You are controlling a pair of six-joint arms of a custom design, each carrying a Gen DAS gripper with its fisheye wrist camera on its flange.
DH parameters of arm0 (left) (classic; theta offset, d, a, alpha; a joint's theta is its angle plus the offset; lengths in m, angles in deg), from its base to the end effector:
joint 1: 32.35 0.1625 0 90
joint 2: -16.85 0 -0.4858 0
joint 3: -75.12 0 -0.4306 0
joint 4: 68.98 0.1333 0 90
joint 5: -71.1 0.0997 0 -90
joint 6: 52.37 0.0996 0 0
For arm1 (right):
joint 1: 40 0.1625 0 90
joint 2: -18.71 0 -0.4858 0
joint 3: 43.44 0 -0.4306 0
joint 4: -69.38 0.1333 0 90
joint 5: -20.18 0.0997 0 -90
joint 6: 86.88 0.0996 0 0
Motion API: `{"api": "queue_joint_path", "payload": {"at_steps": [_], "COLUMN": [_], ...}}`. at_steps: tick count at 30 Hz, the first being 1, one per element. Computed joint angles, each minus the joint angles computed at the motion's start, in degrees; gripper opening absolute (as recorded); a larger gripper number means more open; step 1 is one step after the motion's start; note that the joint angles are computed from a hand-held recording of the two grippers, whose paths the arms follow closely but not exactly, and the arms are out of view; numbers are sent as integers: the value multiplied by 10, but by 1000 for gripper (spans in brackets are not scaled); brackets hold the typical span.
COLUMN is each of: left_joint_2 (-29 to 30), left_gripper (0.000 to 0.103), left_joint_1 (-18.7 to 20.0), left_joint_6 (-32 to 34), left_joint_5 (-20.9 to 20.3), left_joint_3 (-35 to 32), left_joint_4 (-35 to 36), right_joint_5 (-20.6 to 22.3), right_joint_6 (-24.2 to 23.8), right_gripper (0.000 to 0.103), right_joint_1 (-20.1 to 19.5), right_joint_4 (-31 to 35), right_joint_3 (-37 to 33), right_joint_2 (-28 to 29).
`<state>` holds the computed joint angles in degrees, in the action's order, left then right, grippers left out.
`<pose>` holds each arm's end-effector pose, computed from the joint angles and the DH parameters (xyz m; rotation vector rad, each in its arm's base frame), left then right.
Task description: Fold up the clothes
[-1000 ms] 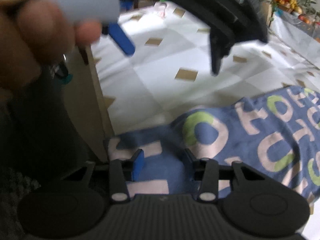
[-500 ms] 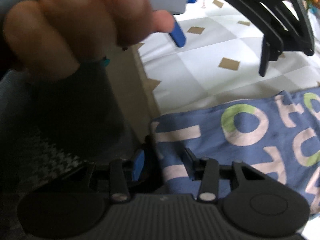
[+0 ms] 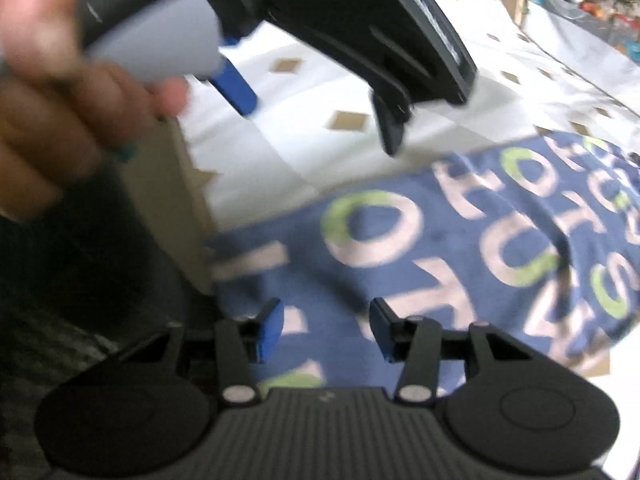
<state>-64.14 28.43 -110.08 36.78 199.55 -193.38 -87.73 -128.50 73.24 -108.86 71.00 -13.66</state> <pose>-0.0454 -0.5227 0.2751 -0.4615 2.1988 -0.6868 0.3228 -0.4915 -0.0874 1.4895 -2.3889 0.0789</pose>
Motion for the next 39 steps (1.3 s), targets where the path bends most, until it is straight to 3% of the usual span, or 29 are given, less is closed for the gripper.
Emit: {"api": "queue_joint_path", "payload": {"at_steps": [7,14,23,31,39], "left_joint_2": [12,28,46,59,79], "left_gripper": [103,103,103,103,103], "left_joint_1": [2,7,7,5,9], "left_joint_6": [29,36,77,105,114], "left_joint_5": [-14,-21,-33,-39,-46], "left_joint_3": [-3,-8,-2,2,-2], "left_joint_4": [-10,6,-16,-39,-9], "right_joint_5": [26,44,38,-16,-29], "right_joint_6": [-40,-27,40,92,94], "right_gripper": [49,49,47,52,54], "right_joint_1": [-4,-6,-3,-6,-5], "right_joint_4": [59,115,113,17,7], "right_joint_3": [6,7,30,59,71], "right_joint_2": [-13,-31,-55,-65,-67]}}
